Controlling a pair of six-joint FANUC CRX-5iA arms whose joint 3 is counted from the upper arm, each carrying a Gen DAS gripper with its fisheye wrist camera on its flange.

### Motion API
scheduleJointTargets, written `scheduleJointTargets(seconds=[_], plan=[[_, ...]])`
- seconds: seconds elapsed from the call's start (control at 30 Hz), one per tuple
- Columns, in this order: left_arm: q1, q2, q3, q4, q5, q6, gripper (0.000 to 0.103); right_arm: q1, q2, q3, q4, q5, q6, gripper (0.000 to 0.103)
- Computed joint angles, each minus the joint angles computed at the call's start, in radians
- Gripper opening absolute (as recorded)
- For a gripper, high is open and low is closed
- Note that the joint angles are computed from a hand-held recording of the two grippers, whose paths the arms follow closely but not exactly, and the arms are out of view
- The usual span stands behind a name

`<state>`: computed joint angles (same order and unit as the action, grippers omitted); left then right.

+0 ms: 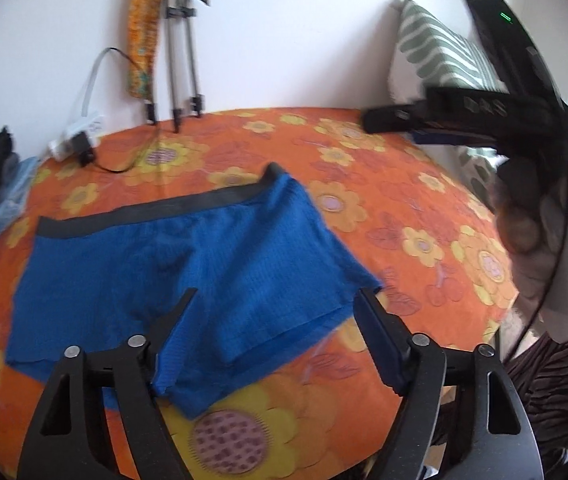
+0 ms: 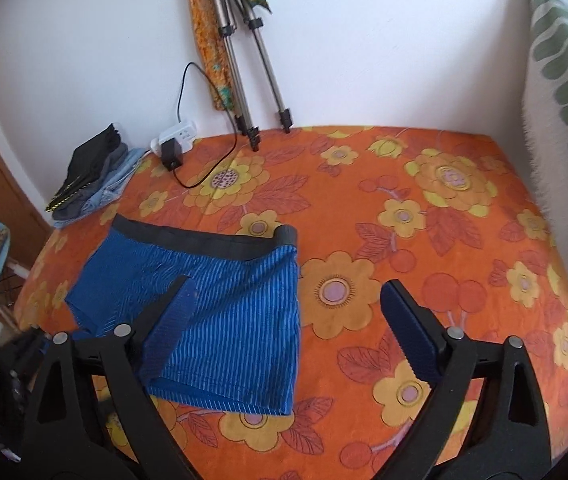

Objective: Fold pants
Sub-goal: 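Grasp the briefs' waistband with the right gripper while the left gripper pinches the leg hem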

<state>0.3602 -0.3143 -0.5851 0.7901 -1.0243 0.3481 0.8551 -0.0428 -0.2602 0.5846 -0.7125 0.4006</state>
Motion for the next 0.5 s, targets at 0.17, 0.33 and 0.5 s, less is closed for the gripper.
scheduleJointTargets(seconds=[0.17,0.33,0.5], plan=[[-0.106,0.071,0.039,-0.044,-0.023,0.04,0.048,-0.09,0.065,0.119,-0.316,0.01,0.275,0.081],[-0.188,0.118,0.059,-0.088,-0.024,0.045,0.031,-0.167,0.109,0.192,-0.537,-0.018,0.446,0.071],[-0.245,0.124,0.063,-0.122,0.021,0.047,0.031,-0.239,0.136,0.241,-0.694,-0.023,0.557,0.066]])
